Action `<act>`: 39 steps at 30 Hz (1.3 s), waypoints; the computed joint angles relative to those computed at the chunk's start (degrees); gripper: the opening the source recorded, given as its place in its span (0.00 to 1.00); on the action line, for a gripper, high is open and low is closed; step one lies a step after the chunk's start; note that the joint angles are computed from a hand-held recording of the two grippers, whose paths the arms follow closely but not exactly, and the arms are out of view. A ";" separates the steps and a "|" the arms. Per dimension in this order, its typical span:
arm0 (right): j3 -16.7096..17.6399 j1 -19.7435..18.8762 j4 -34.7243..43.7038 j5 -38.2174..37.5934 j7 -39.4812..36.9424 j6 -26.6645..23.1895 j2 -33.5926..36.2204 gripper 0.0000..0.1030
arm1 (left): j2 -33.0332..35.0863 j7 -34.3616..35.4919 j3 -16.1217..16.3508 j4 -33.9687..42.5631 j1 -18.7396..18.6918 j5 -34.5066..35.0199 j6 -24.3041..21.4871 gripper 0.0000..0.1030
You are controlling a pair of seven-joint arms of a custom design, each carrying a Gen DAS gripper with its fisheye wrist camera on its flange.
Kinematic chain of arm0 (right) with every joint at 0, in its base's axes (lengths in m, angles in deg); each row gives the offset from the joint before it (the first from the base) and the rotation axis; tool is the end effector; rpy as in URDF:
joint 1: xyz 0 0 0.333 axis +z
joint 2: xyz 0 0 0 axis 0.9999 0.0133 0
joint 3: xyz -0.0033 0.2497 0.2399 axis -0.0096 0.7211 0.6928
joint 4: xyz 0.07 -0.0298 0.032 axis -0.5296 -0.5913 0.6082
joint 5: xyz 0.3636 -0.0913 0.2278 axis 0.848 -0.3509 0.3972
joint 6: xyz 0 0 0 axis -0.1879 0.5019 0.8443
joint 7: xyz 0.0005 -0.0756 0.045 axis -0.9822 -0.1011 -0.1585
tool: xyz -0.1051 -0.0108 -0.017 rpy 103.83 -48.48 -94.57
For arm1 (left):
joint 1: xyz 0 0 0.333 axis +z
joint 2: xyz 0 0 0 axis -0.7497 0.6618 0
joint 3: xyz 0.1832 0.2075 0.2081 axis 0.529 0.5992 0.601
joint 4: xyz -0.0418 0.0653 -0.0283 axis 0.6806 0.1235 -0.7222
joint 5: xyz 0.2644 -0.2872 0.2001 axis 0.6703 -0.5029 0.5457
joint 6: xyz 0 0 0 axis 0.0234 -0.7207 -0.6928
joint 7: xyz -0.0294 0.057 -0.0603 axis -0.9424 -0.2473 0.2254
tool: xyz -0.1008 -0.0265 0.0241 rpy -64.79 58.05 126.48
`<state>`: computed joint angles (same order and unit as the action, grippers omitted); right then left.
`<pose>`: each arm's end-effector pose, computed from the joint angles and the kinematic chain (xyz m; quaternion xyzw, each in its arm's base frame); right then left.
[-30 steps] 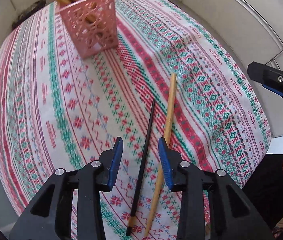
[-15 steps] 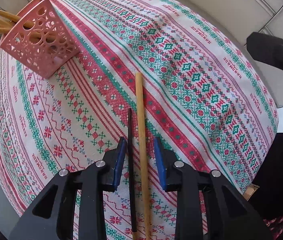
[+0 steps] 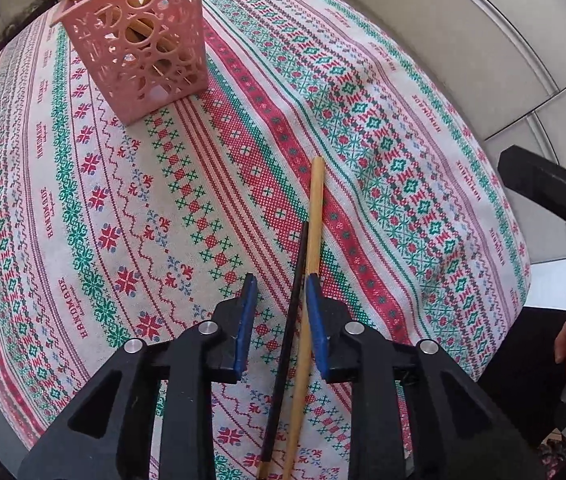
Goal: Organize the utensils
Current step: 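Grasp the black chopstick with the left gripper while the right gripper grasps the wooden chopstick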
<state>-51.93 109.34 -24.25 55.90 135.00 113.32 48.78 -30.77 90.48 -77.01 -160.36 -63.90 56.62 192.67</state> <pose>0.5846 0.2825 0.5062 -0.5040 0.8237 -0.1049 0.2379 0.6598 -0.3304 0.4311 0.4289 -0.8930 0.1351 0.0195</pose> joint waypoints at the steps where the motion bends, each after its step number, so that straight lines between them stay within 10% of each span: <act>1: 0.02 -0.02 0.01 0.23 -0.20 -0.02 0.05 0.93 | 1.56 -0.57 0.21 1.67 -0.67 1.09 -0.02 0.23; 24: 0.06 -0.55 -1.25 3.45 -1.64 1.12 -0.70 0.93 | 2.63 1.79 0.72 6.87 3.08 -3.91 -10.03 0.16; 35: 0.10 -0.30 -0.62 2.72 -1.37 0.61 -0.29 0.93 | -1.63 4.92 1.26 1.02 -1.30 9.12 -6.58 0.28; 39: 0.07 -0.28 0.19 3.45 -1.36 -0.71 0.45 0.93 | -3.79 3.10 1.13 -2.95 -0.76 7.55 -1.01 0.09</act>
<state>-51.86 109.06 -24.06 59.35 133.64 112.60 49.23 -34.56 93.58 -75.88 -163.31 -64.66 64.17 191.66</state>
